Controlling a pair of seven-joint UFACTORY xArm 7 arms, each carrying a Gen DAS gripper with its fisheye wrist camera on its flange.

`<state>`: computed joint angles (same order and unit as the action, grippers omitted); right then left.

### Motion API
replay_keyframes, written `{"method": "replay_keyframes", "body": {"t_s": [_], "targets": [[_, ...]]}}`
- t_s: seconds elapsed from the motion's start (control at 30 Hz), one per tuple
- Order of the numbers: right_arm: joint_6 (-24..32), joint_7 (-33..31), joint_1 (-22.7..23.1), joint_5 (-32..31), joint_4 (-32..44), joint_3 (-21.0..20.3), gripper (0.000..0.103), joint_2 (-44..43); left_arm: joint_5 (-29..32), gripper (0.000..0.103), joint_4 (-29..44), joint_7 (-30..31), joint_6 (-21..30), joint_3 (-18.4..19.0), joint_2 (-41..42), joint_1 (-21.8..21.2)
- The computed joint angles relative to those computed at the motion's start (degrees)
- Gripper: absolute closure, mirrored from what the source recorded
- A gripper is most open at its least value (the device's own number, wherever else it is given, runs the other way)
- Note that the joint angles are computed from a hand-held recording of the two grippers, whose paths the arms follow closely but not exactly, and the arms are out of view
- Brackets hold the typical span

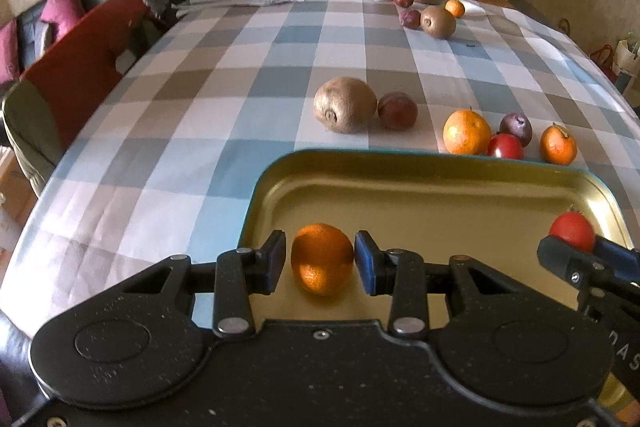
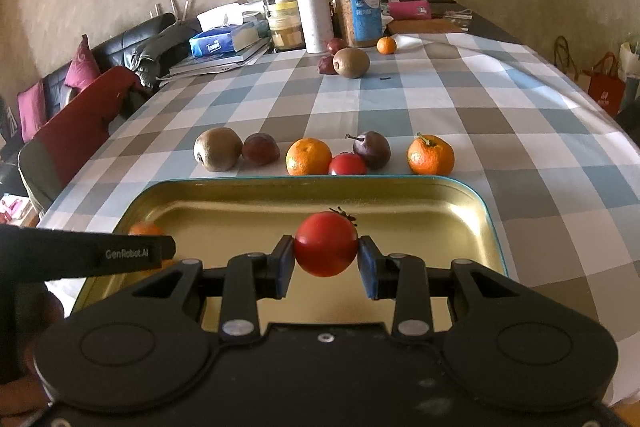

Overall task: Organize fruits
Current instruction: 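Lower the tomato into the tray and open the right gripper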

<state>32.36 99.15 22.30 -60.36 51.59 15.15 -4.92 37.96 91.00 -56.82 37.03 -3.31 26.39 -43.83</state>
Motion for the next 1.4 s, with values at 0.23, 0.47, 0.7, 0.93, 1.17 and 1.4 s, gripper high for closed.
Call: {"method": "replay_keyframes", "body": {"t_s": [0.23, 0.47, 0.7, 0.93, 1.17, 1.4], "targets": [[1.0, 2.2, 0.2, -3.2, 0.3, 0.5, 0.067, -0.2, -0.9, 0.049, 0.0, 0.9, -0.6, -0.3, 0.1, 0.4], [-0.8, 2.0, 0.1, -2.0, 0.0, -0.3, 0.067, -0.1, -0.4, 0.049, 0.0, 0.5, 0.2, 0.0, -0.1, -0.2], [-1.2, 2.1, -0.3, -0.6, -0.4, -0.2, 0.067, -0.3, -0.9, 0.049, 0.2, 0.7, 0.5, -0.3, -0.2, 0.2], [-2.7, 1.1, -1.0, 1.8, -0.8, -0.5, 0.067, -0.3, -0.7, 0.049, 0.8, 1.0, 0.5, 0.0, -0.2, 0.3], [-4.1, 0.7, -2.4, 2.7, -1.1, -1.1, 0.067, -0.6, -1.0, 0.048, 2.6, 2.0, 0.7, 0.1, 0.6, 0.7], [-2.8, -1.1, -4.0, 3.4, 0.5, -2.1, 0.067, 0.3, -2.5, 0.048, 6.8, 4.7, 1.2, 0.7, 2.9, 1.1]]}}
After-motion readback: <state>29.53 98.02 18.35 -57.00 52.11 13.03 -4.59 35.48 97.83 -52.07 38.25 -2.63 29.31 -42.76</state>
